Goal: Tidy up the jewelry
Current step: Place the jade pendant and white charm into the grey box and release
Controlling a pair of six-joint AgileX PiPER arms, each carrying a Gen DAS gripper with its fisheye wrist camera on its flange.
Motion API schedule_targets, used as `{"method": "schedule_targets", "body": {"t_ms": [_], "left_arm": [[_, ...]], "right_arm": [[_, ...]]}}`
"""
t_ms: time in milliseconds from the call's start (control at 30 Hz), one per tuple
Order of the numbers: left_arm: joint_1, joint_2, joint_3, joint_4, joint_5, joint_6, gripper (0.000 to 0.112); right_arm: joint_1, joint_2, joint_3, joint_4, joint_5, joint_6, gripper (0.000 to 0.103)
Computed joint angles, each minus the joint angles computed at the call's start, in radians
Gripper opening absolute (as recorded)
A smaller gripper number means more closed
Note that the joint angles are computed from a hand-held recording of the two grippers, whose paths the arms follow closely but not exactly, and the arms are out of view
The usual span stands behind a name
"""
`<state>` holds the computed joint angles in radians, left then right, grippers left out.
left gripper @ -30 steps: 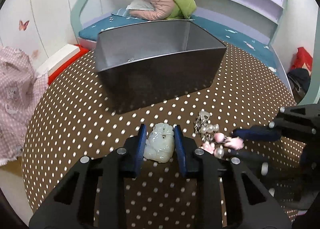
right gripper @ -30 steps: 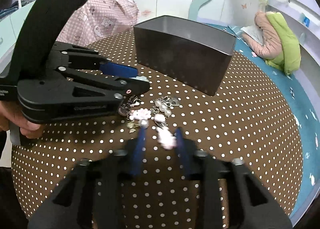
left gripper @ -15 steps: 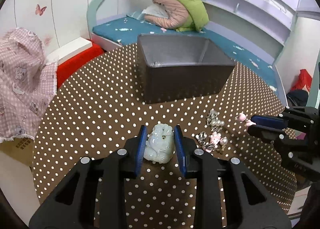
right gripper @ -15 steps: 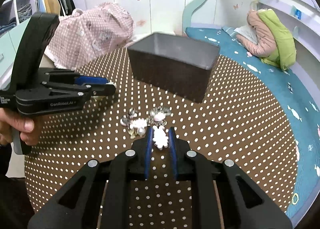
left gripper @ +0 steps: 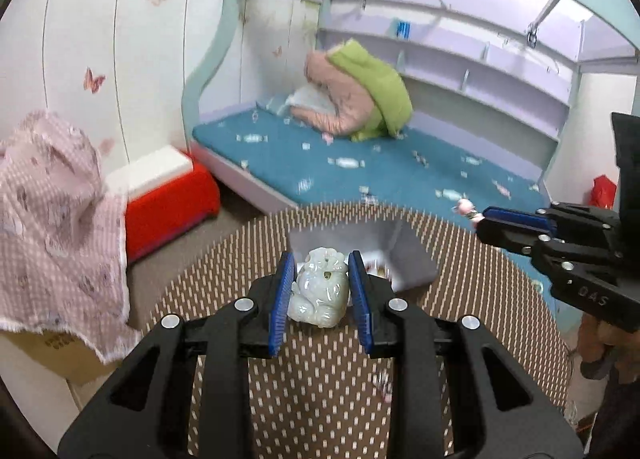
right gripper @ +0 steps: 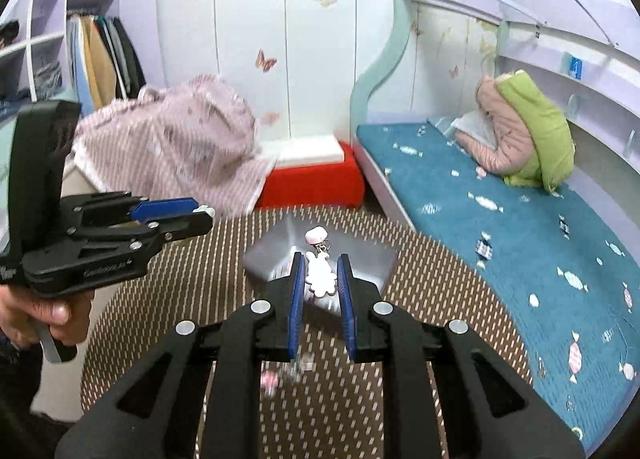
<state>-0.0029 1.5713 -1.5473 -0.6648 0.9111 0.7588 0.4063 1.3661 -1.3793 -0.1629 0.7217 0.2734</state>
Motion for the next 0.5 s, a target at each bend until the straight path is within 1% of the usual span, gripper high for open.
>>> {"method": "schedule_targets", "body": {"t_ms": [100, 133, 167, 233, 333, 500], "left_arm": [[-0.029, 0.052, -0.112, 0.027, 0.013, -0.059, 0.028], [-0.039, 0.074, -0.152, 0.035, 0.024, -0.079, 0.028], [-0.045, 0.093, -0.187, 0.041, 0.036, -0.092, 0.028], [-0.068, 0.149, -0.278, 0.063, 0.069, -0.139, 0.028], [-0.097, 0.223, -0.381, 0.088, 0.111, -0.191, 0.028], [-0.147, 0.327, -0.496, 0.142, 0.16, -0.267, 0.028]], "right_arm": [[-0.058, 0.045, -0.069, 0.089, 0.002, -0.08, 0.015], [-0.081, 0.067, -0.1, 0.138, 0.006, -0.117, 0.015], [-0.09, 0.071, -0.101, 0.148, 0.004, -0.126, 0.015], [-0.12, 0.114, -0.146, 0.191, 0.025, -0.162, 0.015], [-0.152, 0.157, -0.169, 0.257, 0.042, -0.191, 0.015], [-0.186, 0.214, -0.169, 0.331, 0.056, -0.216, 0.015]]}}
